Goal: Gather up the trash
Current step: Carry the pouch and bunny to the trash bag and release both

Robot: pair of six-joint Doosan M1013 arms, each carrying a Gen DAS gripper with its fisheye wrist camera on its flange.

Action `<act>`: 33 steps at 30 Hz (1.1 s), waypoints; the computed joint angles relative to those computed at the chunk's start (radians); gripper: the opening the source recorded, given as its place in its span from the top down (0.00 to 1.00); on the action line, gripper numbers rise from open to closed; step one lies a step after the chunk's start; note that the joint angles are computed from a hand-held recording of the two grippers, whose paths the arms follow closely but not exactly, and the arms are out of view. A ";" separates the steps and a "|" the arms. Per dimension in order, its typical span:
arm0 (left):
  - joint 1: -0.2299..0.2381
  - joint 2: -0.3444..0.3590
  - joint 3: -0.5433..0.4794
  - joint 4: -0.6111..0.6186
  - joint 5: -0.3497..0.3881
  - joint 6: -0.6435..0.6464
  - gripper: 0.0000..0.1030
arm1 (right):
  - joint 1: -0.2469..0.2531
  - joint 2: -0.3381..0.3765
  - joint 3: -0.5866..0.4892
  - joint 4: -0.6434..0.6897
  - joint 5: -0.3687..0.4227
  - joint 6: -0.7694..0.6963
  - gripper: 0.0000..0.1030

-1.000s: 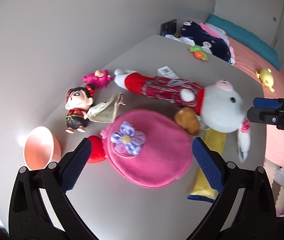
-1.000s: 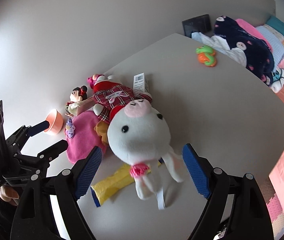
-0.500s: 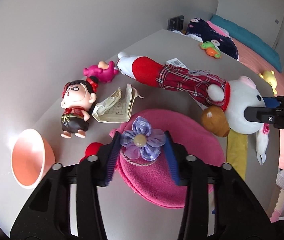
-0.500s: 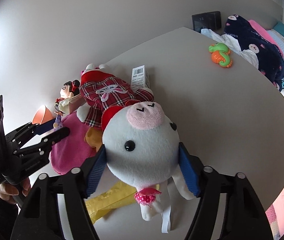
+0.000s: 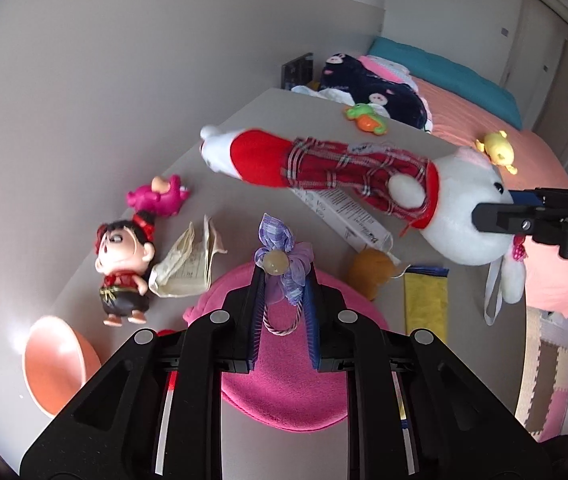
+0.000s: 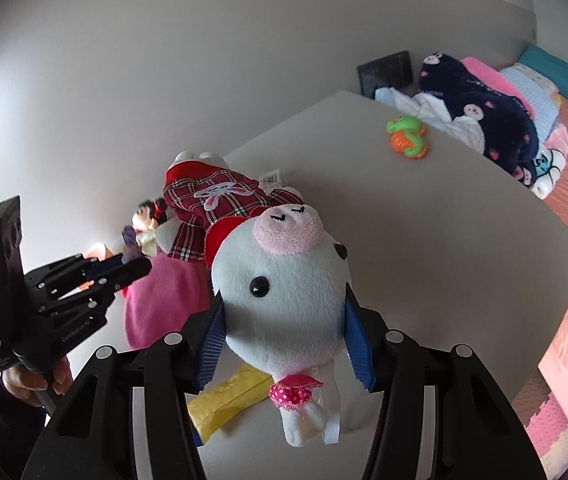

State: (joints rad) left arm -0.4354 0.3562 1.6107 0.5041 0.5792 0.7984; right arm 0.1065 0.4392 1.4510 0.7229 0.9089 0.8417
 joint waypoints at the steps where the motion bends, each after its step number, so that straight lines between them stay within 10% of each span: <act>1: -0.004 -0.003 -0.002 0.003 0.001 -0.002 0.83 | -0.007 -0.011 0.011 0.017 -0.009 -0.003 0.47; 14: -0.142 0.015 -0.079 0.070 0.000 -0.031 0.83 | -0.187 -0.167 0.157 0.125 -0.046 -0.103 0.47; 33: -0.275 0.170 -0.275 -0.438 -0.023 0.602 0.83 | -0.408 -0.307 0.346 0.052 -0.182 -0.010 0.45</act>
